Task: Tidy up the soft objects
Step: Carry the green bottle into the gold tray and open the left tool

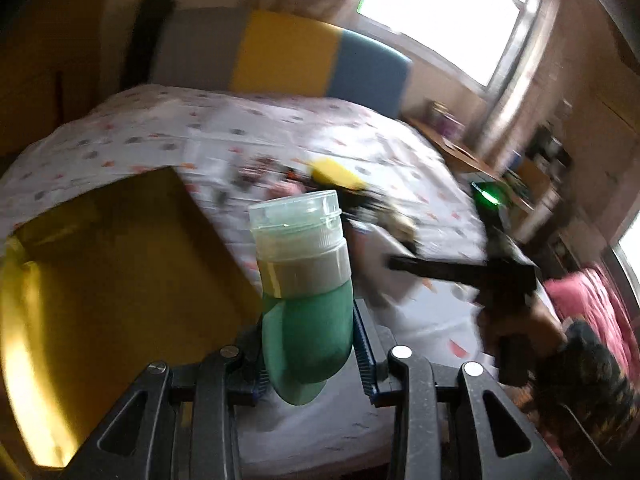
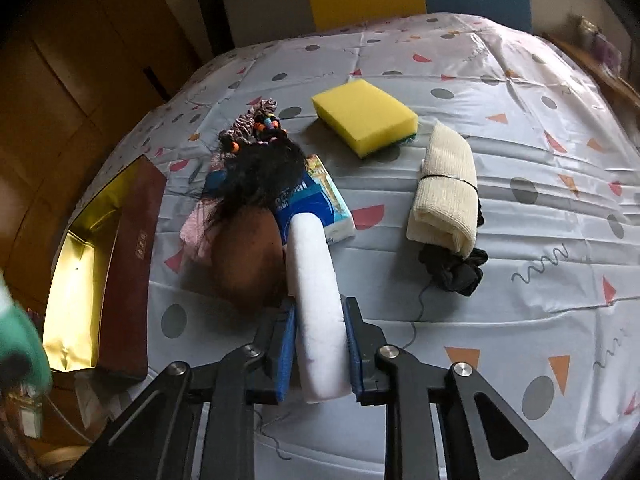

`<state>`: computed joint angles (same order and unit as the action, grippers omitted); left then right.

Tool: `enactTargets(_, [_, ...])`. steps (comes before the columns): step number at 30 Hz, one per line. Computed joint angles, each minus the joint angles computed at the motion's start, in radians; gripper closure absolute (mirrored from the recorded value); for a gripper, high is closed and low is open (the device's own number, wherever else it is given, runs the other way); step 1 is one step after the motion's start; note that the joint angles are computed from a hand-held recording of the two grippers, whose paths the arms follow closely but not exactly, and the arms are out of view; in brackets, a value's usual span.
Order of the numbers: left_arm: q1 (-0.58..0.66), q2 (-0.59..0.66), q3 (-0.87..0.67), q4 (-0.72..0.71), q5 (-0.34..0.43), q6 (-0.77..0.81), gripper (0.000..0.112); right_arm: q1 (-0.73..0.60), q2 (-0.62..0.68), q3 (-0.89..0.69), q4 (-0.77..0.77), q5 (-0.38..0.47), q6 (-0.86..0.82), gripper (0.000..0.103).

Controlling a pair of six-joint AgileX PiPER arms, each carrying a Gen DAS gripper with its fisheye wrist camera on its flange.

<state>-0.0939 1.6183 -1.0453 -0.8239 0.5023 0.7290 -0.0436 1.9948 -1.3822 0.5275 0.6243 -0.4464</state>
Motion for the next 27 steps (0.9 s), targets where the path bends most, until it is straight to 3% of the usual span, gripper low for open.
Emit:
enactTargets(5, [0.185,0.077,-0.089,0.125,0.027,-0.141,0.077,-0.025,0.005,-0.01,0.024,0.037,-0.004,0.08])
enactTargets(8, [0.247,0.163,-0.188,0.272,0.037,-0.26,0.077,-0.012,0.011,-0.019,-0.009,0.033,0.019,0.08])
enactTargets(20, [0.347,0.479,-0.532,0.498,0.17,-0.417,0.074,0.005,0.028,-0.032,-0.041,0.01,0.039,0.08])
enactTargets(23, [0.355,0.504,-0.563,0.533,0.167,-0.445,0.067,0.004,0.029,-0.032,-0.041,0.008,0.035,0.08])
enactTargets(25, [0.36,0.497,-0.564,0.547,0.176,-0.459,0.049,0.003,0.031,-0.033,-0.035,0.008,0.028,0.08])
enactTargets(27, [0.368,0.469,-0.535,0.535,0.164,-0.452,0.045,0.003,0.032,-0.034,-0.037,0.008,0.032,0.08])
